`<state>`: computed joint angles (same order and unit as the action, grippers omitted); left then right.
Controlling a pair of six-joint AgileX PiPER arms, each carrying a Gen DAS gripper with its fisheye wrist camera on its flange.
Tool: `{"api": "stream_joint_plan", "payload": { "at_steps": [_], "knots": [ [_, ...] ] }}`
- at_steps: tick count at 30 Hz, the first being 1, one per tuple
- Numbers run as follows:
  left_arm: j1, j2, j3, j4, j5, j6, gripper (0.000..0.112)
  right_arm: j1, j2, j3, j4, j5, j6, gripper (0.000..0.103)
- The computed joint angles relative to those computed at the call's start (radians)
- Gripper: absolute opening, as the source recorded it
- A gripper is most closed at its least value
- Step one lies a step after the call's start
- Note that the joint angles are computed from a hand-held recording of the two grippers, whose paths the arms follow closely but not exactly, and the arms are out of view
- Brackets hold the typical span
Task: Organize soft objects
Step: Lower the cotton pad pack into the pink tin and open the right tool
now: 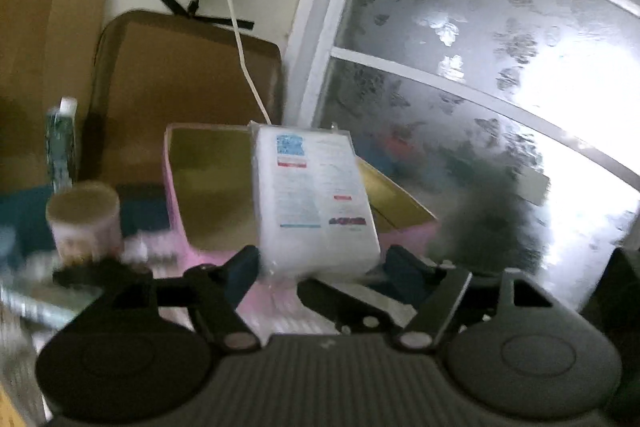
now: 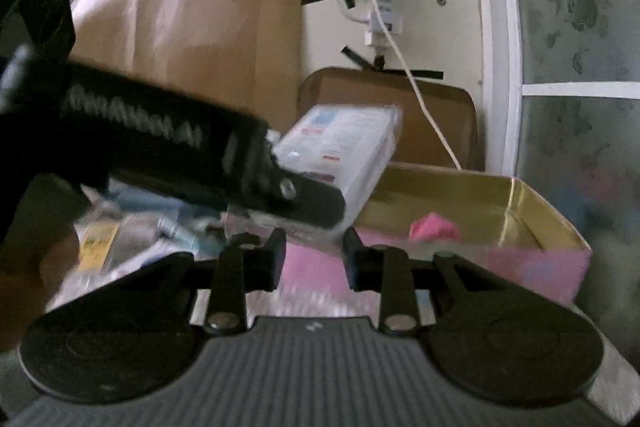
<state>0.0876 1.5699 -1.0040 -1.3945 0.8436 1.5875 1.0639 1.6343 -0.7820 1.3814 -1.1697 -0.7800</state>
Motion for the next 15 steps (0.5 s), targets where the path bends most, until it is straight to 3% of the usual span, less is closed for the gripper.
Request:
{"api": "stream_joint_plan", "payload": {
  "at_steps": [2,4,6,7,9,11,12,15],
  "knots": [
    [-0.066,0.063,-0.079,0.003,-0.098,-0.041,0.082,-0.091,-0.005,-0.010,-0.055,0.059,0.013,0.035],
    [-0.124,0.119,-0.131,-0.028,-0.209,-0.035,0.098,-0.190,0.018,-0.041,-0.100,0.125,0.035,0.035],
    [-0.174,0.164,-0.161,-0.072,-0.324,-0.018,0.100,-0.233,0.068,-0.095,-0.073,0.119,0.014,0.036],
    [-0.183,0.176,-0.173,-0.057,-0.345,-0.045,0.100,-0.254,0.097,-0.131,-0.041,0.116,-0.015,0.039],
    [-0.165,0.177,-0.159,-0.068,-0.315,-0.055,0.099,-0.285,0.121,-0.165,0.009,0.126,-0.044,0.040],
    [-0.125,0.129,-0.073,-0.171,-0.254,0.068,0.099,-0.269,0.092,-0.110,0.001,0.114,0.047,0.044],
    [-0.099,0.100,-0.024,-0.217,-0.222,0.130,0.099,-0.249,0.078,-0.073,-0.013,0.091,0.103,0.048],
    [0.036,0.013,0.132,-0.269,-0.059,0.263,0.099,-0.168,0.079,-0.021,-0.009,-0.017,0.201,0.049]
  ]
}}
